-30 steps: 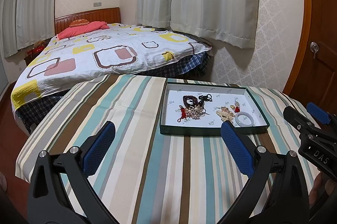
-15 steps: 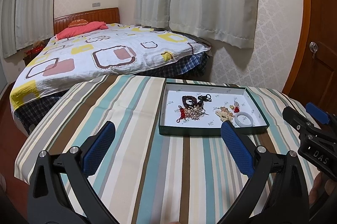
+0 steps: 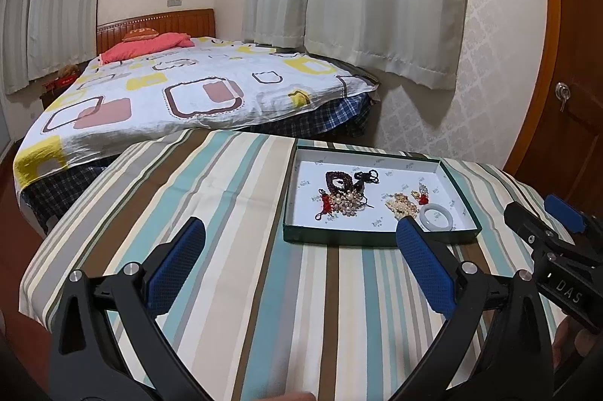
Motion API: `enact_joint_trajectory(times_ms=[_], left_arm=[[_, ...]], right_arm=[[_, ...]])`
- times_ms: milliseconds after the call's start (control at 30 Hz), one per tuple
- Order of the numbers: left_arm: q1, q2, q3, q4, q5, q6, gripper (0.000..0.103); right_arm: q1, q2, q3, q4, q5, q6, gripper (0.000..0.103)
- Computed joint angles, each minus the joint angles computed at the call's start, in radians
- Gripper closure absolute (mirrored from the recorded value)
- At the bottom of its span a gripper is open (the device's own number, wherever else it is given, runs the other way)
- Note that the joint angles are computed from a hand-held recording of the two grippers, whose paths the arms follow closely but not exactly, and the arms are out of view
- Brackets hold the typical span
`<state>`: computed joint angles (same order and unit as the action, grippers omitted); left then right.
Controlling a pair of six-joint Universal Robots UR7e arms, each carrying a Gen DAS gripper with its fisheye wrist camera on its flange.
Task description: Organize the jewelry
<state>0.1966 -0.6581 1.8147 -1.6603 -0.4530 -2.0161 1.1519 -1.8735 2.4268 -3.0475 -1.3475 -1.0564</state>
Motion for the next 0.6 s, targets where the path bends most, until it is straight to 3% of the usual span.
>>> enact_joint_trajectory(times_ms=[400, 600], left_arm=[[0.048, -0.022, 0.026, -0.041, 0.013, 0.029, 0.004], [0.138, -0.05, 0.036, -0.029, 0.014, 0.04, 0.004]], right_arm=[[0.012, 0.061, -0.037, -0.015, -0.03, 0.015, 0.023], [0.018, 0.168, -0.134, -0.057, -0.067, 0.057, 0.021]])
